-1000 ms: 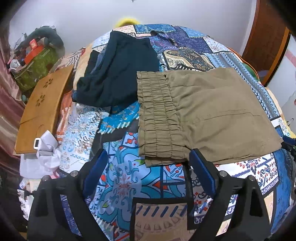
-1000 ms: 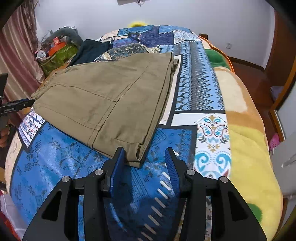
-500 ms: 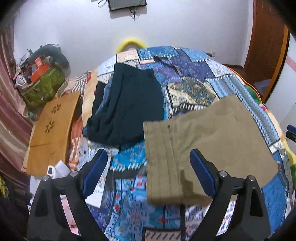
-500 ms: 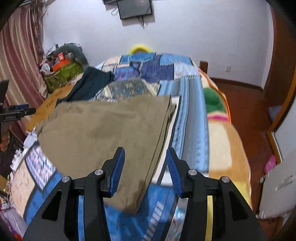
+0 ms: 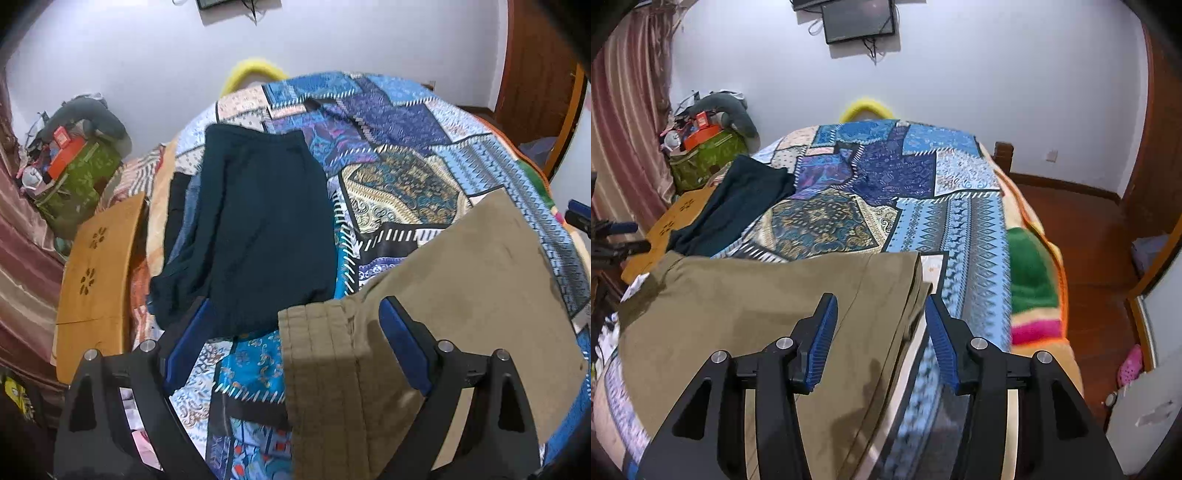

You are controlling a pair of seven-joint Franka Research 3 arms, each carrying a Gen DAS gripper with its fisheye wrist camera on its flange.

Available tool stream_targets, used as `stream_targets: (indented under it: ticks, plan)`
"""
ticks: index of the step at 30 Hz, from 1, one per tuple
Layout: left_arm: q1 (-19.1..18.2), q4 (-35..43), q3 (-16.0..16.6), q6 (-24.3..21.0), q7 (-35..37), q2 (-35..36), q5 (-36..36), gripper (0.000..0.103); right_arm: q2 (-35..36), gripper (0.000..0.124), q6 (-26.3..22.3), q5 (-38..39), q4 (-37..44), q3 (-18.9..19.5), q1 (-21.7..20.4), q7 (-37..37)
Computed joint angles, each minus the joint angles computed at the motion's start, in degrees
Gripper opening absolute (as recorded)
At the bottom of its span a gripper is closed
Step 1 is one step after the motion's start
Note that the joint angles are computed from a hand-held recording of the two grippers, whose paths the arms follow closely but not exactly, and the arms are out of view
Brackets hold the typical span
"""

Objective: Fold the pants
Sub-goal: 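Grasp and lift the pants with both grippers, folding them over again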

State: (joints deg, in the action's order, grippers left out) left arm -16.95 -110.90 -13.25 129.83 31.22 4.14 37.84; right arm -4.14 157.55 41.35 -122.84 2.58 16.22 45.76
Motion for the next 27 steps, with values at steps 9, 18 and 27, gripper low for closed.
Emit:
stream_targets:
  ticks: [9,18,27]
  plan:
    - [0.26,1.4,1.3,-0.98,0.25,4.36,0.67,0.091,16.9,0.046,-4.57,-11.32,15.36,1.11,-2.2,11.87]
    - [1.02,-3.51,1.83,5.23,-3.46,2.09,1.56,0.089,26.03,0.015,-10.05,-15.67,25.28,2.04,-2.4,17.81]
    - [1.44,-6.52,1.79,6.49,-12.89,1.12,3.56,0.08,26.25,0.009,-7.95,-21.98,24.32,1.25,-0.81,20.1]
